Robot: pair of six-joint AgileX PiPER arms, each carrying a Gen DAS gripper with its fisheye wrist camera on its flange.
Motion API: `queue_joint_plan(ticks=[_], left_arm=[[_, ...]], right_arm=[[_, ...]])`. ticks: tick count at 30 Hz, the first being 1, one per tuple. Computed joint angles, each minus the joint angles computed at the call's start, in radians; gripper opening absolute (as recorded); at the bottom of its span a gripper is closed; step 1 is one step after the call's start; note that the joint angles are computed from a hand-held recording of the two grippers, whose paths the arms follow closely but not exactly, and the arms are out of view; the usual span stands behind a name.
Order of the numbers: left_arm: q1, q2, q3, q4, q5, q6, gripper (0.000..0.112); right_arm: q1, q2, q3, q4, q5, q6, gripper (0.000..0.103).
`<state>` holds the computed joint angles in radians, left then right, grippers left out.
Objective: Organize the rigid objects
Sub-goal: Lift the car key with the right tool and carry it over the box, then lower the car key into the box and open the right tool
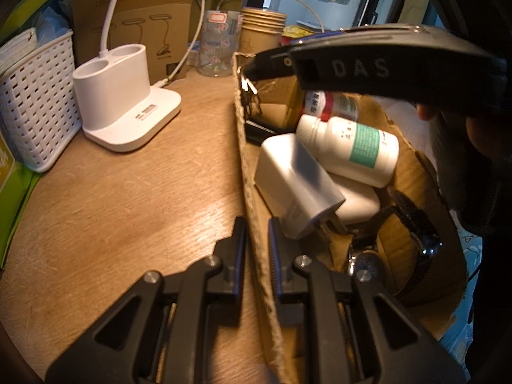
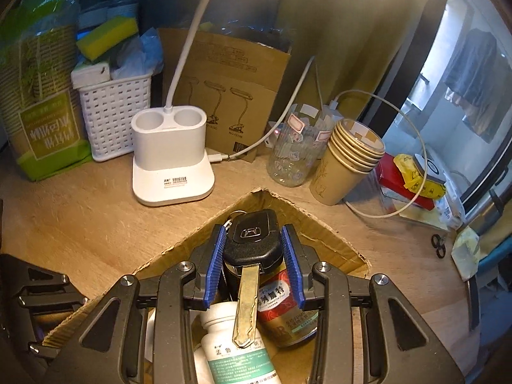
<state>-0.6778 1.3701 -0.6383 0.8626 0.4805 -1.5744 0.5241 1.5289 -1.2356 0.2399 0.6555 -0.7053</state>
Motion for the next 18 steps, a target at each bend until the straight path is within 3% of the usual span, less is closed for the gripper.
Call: queue_joint_plan(ticks=[9, 18], left_arm=[[0.005, -0.009, 0.004, -0.008, 0.002, 0.013, 0.015], [0.014, -0.011, 0.005, -0.014, -0.003, 0.027, 0.015]], right_arm=[[0.04, -0.005, 0.021, -0.091, -0.01, 0.044, 0.038], [0.022, 0.004, 0.017, 0.0, 0.019, -0.018, 0.049]])
